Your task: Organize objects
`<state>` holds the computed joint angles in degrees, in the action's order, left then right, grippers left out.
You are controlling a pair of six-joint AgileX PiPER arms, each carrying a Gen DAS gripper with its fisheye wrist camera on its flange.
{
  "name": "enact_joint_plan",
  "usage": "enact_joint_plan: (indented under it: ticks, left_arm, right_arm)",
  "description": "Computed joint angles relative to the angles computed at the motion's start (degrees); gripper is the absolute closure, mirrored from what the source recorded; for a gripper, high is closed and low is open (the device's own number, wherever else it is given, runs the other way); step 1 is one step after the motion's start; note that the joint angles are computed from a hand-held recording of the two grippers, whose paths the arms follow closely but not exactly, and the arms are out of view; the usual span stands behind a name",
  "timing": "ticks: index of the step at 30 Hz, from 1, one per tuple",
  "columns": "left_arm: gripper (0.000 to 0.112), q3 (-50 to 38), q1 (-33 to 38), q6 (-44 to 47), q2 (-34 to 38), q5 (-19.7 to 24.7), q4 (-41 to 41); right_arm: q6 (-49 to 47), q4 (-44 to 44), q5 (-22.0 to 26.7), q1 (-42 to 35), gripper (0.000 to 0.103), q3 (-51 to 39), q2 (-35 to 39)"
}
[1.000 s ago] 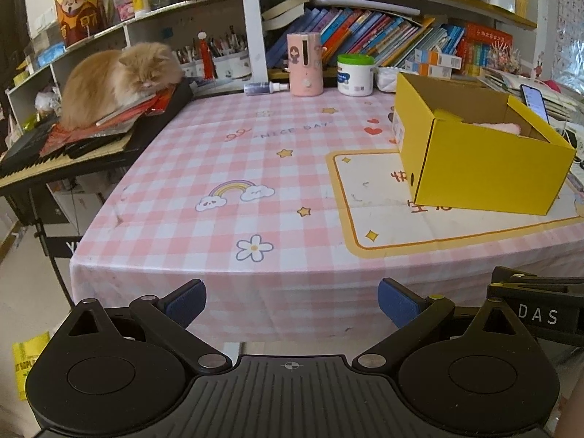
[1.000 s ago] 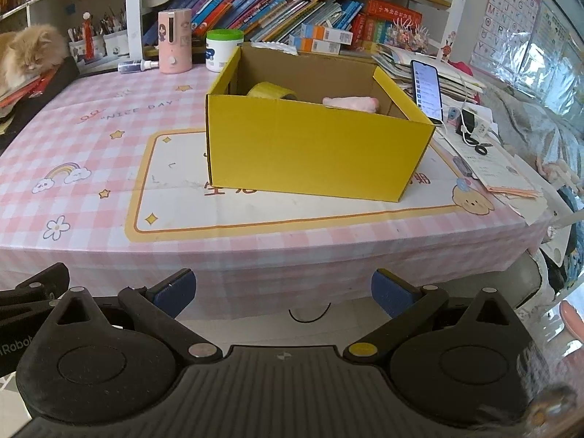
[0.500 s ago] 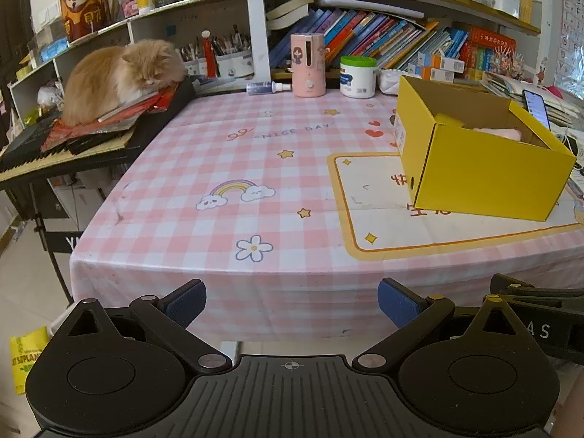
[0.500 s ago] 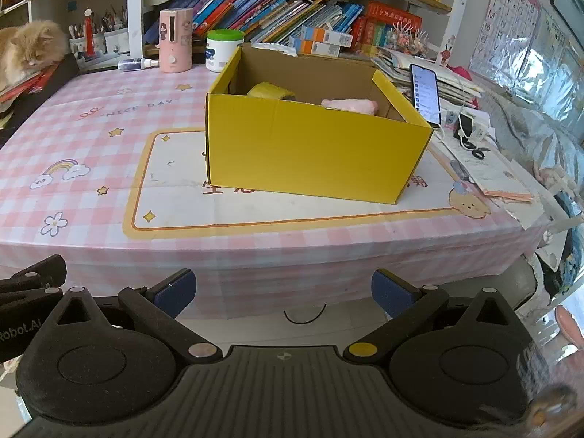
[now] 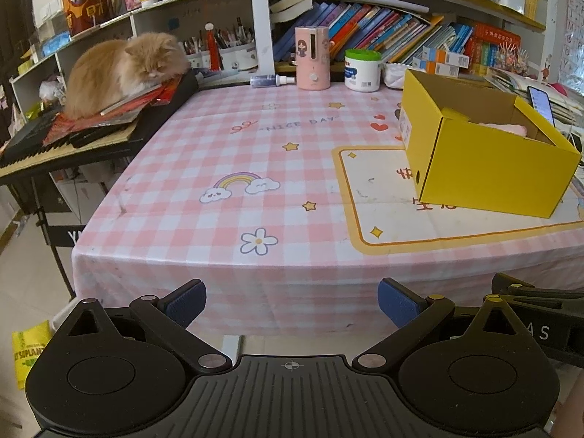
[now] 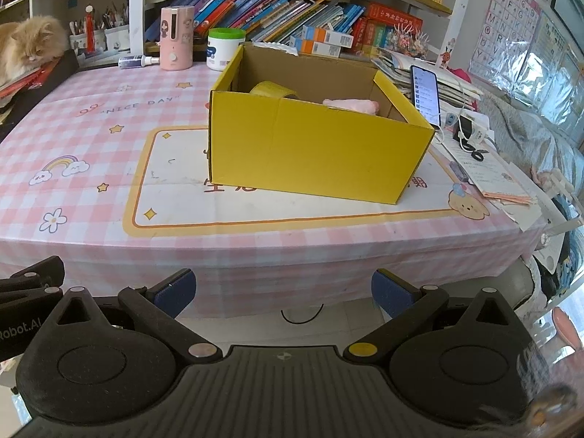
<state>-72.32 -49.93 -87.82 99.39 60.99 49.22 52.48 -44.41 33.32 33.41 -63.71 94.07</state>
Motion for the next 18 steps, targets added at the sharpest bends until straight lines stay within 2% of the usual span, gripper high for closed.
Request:
enact_joint_plan:
  ticks: [18]
  left_arm:
    - [0.011,0.48,1.21,0.6,-0.28,-1.49,-0.31]
  right_arm:
    - [-0.05,0.18,-0.19,-0.02,0.0,-0.4,0.63]
